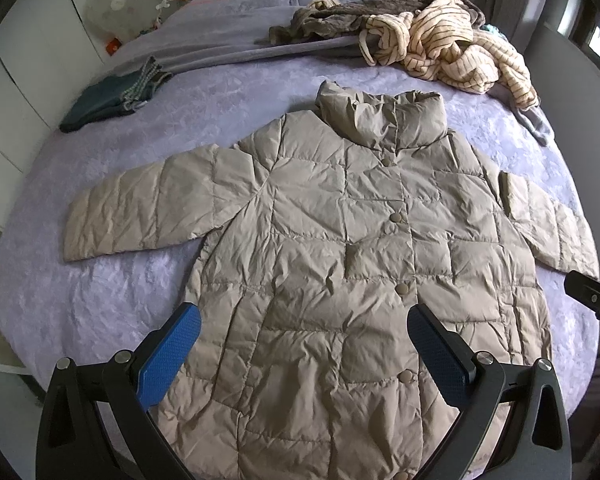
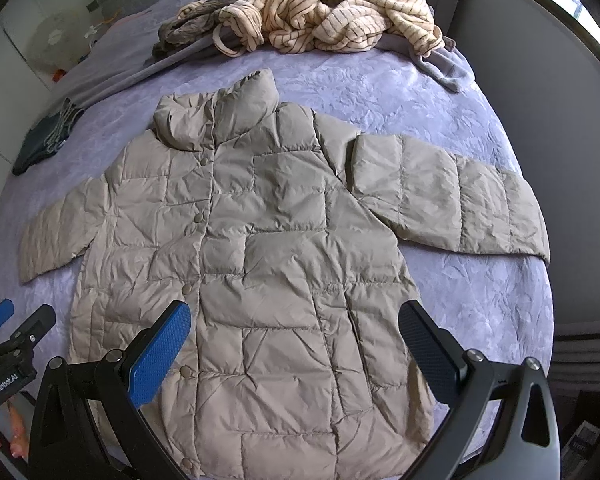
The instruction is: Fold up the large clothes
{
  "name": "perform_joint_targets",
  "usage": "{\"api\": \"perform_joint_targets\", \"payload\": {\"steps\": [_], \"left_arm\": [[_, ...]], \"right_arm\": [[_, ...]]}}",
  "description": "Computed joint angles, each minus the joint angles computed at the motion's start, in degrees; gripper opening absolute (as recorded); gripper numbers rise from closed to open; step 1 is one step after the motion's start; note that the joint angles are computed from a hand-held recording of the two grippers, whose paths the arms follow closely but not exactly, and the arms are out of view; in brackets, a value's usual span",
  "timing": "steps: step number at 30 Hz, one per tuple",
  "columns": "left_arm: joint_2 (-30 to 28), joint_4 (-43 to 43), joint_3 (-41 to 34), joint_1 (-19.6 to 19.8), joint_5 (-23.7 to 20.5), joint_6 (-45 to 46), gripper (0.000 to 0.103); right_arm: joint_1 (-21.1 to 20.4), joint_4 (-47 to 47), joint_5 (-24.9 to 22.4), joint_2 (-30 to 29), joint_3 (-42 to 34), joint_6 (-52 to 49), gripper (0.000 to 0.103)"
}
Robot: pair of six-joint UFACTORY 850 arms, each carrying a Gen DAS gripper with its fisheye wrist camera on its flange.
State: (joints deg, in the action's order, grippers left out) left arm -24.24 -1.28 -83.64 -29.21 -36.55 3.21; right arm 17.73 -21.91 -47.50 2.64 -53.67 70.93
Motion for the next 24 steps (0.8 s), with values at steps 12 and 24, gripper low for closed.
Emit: {"api": "perform_joint_targets", "payload": {"steps": [12,24], "left_arm": [[-9.8,-11.4,-6.9,8.7,-5.6,11.7,0.103],[-25.7,-32.9,-20.1,21.5,-12.6,18.5,0.103]], "right_arm": [[3.4,3.7,6.6,-7.8,-3.7,4.7,0.103],[5.9,13.3,10.8,-24.7,-15.6,-3.8,0.103]]}}
